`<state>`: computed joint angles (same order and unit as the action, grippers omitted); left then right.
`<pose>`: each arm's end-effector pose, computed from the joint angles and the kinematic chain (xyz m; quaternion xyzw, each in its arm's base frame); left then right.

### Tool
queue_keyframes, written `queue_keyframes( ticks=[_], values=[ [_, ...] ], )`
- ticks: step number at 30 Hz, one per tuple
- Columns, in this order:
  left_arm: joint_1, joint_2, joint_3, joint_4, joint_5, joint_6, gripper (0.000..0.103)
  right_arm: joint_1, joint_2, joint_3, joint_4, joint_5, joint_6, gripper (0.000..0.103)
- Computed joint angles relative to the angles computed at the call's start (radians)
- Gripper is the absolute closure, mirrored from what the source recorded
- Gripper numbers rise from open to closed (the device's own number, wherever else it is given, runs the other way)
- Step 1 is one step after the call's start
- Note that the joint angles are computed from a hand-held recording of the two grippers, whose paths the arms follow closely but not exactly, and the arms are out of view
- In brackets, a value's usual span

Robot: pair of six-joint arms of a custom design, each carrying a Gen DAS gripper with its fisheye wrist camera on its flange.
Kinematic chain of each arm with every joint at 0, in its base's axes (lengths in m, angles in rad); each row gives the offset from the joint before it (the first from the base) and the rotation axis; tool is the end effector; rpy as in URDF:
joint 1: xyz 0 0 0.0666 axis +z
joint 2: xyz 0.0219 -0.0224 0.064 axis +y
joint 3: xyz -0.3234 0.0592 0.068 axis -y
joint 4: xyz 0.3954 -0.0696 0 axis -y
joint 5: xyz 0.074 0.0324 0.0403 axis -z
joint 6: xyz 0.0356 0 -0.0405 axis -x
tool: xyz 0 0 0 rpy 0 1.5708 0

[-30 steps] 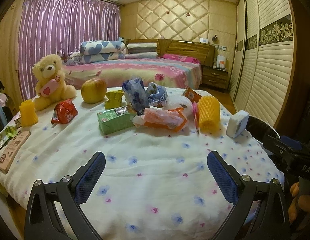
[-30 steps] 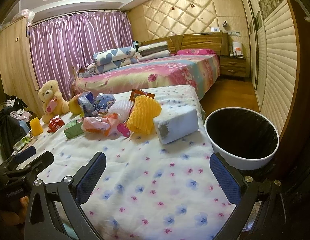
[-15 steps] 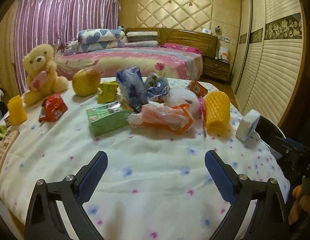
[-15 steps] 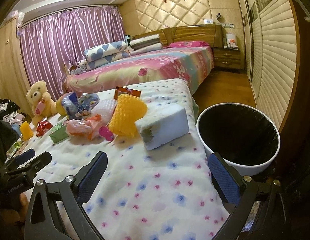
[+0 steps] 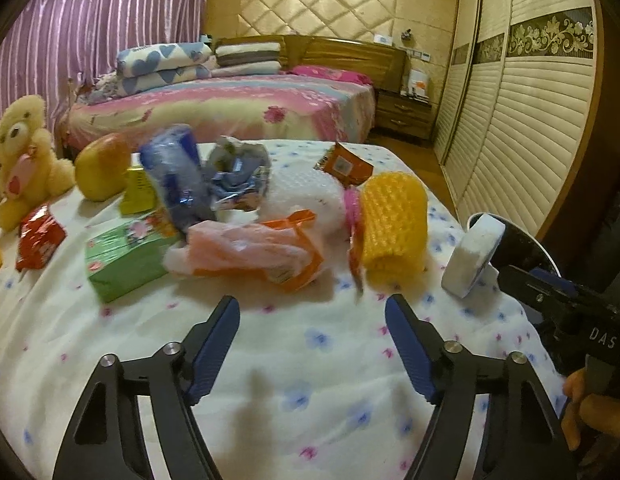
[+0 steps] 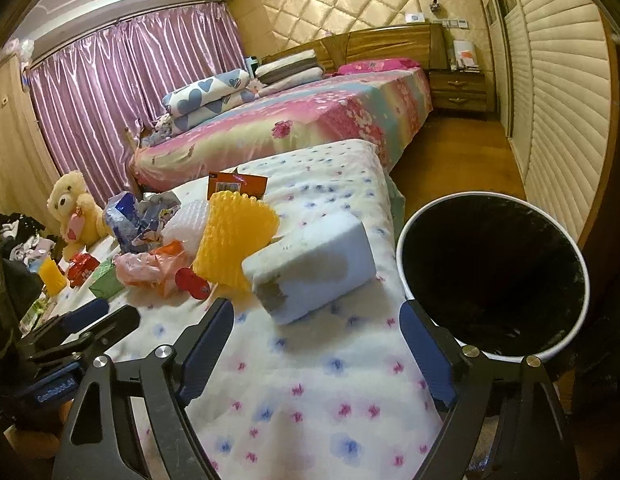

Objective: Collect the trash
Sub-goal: 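Grasp the white sponge block with the right tool while the left tool grasps the pink comb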

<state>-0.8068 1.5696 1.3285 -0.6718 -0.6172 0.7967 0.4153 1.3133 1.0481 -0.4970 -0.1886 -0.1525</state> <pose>0.3856 -0.3733 0.2780 -0.0936 0.9022 -0.0213 0.4206 0.4235 0.1936 0.2816 -0.1566 0.9026 0.1928 0.3517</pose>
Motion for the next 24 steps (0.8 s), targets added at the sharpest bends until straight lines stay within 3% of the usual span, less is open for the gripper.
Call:
queue_keyframes(
  ticks=[8, 12, 18, 21, 22, 24],
  values=[
    [0.046, 0.039, 0.052, -0.018, 0.091, -0.033, 0.048, -0.039, 0.081, 0.085, -0.058, -0.129, 0.090, 0.016],
    [0.064, 0.064, 0.086, -0.036, 0.131, -0.047, 0.056, -0.041, 0.120, 0.132, -0.090, -0.156, 0.156, 0.016],
    [0.097, 0.082, 0.114, -0.045, 0.191, -0.078, 0.076, -0.045, 0.165, 0.174, -0.118, -0.190, 0.224, 0.016],
    [0.101, 0.092, 0.126, -0.040, 0.210, -0.096, 0.093, -0.047, 0.174, 0.182, -0.119, -0.207, 0.238, 0.017],
    [0.100, 0.094, 0.129, -0.036, 0.214, -0.103, 0.099, -0.047, 0.176, 0.183, -0.119, -0.208, 0.239, 0.019],
    [0.087, 0.084, 0.114, -0.018, 0.195, -0.115, 0.101, -0.049, 0.180, 0.185, -0.121, -0.218, 0.245, 0.035]
  ],
)
